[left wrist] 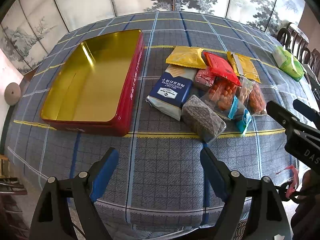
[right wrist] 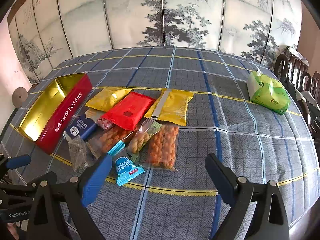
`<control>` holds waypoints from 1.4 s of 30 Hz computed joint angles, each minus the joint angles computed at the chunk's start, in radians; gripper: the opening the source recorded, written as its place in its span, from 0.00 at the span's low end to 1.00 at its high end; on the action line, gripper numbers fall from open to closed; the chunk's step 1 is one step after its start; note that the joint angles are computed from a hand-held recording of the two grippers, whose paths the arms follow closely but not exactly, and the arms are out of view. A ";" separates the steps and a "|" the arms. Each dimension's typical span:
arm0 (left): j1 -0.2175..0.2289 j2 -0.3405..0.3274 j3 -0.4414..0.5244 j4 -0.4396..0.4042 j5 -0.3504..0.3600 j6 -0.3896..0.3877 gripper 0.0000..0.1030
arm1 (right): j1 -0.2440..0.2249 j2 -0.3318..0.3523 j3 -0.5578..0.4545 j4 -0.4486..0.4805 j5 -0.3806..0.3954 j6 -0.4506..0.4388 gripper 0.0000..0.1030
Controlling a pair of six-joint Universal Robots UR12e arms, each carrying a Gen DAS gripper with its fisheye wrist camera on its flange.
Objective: Organize snacks
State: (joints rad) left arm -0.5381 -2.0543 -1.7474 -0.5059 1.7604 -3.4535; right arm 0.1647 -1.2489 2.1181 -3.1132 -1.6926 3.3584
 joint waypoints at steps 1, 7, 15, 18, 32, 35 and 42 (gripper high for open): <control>0.000 0.000 0.000 0.000 -0.003 0.001 0.78 | 0.001 0.000 -0.001 0.000 -0.002 0.000 0.94; 0.000 0.000 0.000 0.000 -0.005 -0.004 0.78 | 0.002 0.001 -0.004 0.008 -0.004 0.003 0.93; 0.002 -0.004 0.003 -0.005 -0.008 -0.010 0.78 | 0.003 0.004 -0.007 0.014 -0.006 0.008 0.93; 0.003 -0.004 0.003 -0.005 -0.014 -0.011 0.78 | 0.001 0.005 -0.007 0.016 -0.005 0.008 0.93; 0.014 -0.004 -0.002 0.002 -0.023 -0.025 0.78 | -0.014 0.025 -0.018 0.048 -0.007 0.033 0.78; 0.016 -0.005 -0.002 0.008 -0.027 -0.026 0.78 | -0.018 0.036 -0.028 0.065 0.006 0.037 0.78; 0.021 -0.013 0.008 -0.003 -0.039 -0.034 0.78 | -0.021 0.068 -0.058 0.095 -0.001 0.026 0.71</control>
State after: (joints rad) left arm -0.5170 -2.0669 -1.7389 -0.5089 1.7218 -3.4878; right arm 0.1440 -1.1813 2.0599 -3.0183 -1.6937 3.3840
